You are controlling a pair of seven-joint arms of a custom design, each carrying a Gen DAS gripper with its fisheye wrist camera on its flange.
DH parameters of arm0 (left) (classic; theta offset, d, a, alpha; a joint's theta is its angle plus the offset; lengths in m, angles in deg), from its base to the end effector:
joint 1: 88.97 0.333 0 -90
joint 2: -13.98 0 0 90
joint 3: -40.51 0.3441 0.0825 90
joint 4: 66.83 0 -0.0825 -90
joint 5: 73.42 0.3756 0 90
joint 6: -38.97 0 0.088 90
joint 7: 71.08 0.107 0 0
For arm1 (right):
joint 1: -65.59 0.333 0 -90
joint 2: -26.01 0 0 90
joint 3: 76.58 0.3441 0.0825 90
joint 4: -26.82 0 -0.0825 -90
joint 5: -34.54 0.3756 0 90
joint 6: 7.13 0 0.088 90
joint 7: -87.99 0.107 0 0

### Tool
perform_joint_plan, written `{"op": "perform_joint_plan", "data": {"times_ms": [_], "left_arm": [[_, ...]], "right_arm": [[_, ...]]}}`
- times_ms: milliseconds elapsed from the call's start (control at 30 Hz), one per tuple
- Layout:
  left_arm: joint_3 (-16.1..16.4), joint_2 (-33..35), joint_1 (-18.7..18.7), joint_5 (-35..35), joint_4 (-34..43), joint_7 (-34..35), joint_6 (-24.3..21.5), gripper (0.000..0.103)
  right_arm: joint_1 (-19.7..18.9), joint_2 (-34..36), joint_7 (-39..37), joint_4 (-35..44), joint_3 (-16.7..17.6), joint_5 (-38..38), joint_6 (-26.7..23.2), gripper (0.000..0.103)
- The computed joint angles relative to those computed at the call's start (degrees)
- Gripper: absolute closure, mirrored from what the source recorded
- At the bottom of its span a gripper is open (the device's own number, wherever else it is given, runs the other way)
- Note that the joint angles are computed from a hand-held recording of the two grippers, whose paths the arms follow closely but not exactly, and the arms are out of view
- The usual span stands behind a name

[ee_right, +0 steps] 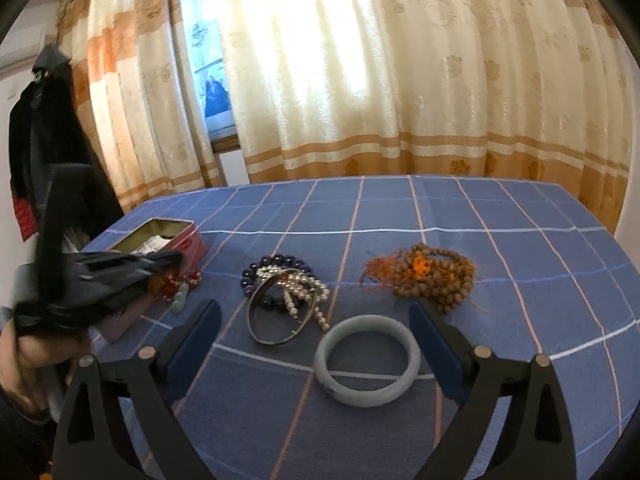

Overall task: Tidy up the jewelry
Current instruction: 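Withdraw both open tools from the tin toward the remaining jewelry, then grasp the red knotted charm with the right tool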

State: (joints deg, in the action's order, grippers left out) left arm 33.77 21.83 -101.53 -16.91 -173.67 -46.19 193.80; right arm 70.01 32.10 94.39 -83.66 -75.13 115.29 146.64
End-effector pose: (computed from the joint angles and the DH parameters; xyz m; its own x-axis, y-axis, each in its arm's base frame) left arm 0.5904 -0.2326 0.5427 0.0688 -0.9962 -0.0534 -0.5986 0.0016 -0.8011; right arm 0.6143 0.0312 0.5163 0.4972 -0.8510 -0.1691 -0.4814 -0.1084 -0.8698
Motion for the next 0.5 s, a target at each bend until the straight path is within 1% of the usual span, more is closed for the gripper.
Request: {"op": "perform_joint_plan", "data": {"times_ms": [33, 67, 100, 133, 167, 233, 267, 333, 433, 500], "left_arm": [[0.6, -2.01, 0.31, 2.14, -1.73, -2.9, 3.02, 0.103], [0.7, -2.82, 0.64, 3.81, -2.05, -4.64, 4.07, 0.103], [0.62, -3.97, 0.85, 5.94, -2.52, -6.92, 4.61, 0.103], [0.31, -4.52, 1.37, 6.54, -2.78, -7.56, 5.55, 0.103], [0.23, -5.58, 2.04, 7.85, -3.34, -9.32, 7.59, 0.103], [-0.52, -6.2, 3.06, 8.25, -3.46, -9.31, 8.89, 0.103], [-0.91, -6.23, 3.35, 8.28, -3.25, -8.59, 8.77, 0.103], [-1.5, -6.02, 3.59, 9.66, -2.8, -9.92, 7.57, 0.103], [-2.29, -3.82, 3.28, 4.17, -1.77, -4.69, 4.98, 0.103], [-1.92, -3.01, 2.99, 2.78, -2.14, -3.78, 5.67, 0.102]], "right_arm": [[0.05, 0.31, 1.56, 0.32, -0.11, -1.19, 0.25, 0.006], [0.18, 0.85, 4.45, 0.73, -0.23, -3.33, 1.05, 0.006], [0.02, 1.09, 5.75, 0.94, -0.21, -4.2, 1.12, 0.006], [-0.24, 1.29, 6.55, 1.18, -0.16, -4.56, 0.93, 0.006], [-0.42, 1.41, 7.21, 1.28, -0.08, -4.84, 1.12, 0.006], [-0.62, 1.52, 8.3, 1.29, 0.1, -5.97, 1.81, 0.006], [-0.69, 1.57, 8.78, 1.29, 0.18, -6.57, 2.1, 0.006], [-0.78, 1.78, 10.14, 1.34, 0.33, -8.13, 2.6, 0.006], [-0.92, 2.02, 11.34, 1.47, 0.64, -10.64, 2.13, 0.002], [-1.2, 1.87, 8.74, 1.67, 1.15, -11.4, -0.19, 0.002]]}}
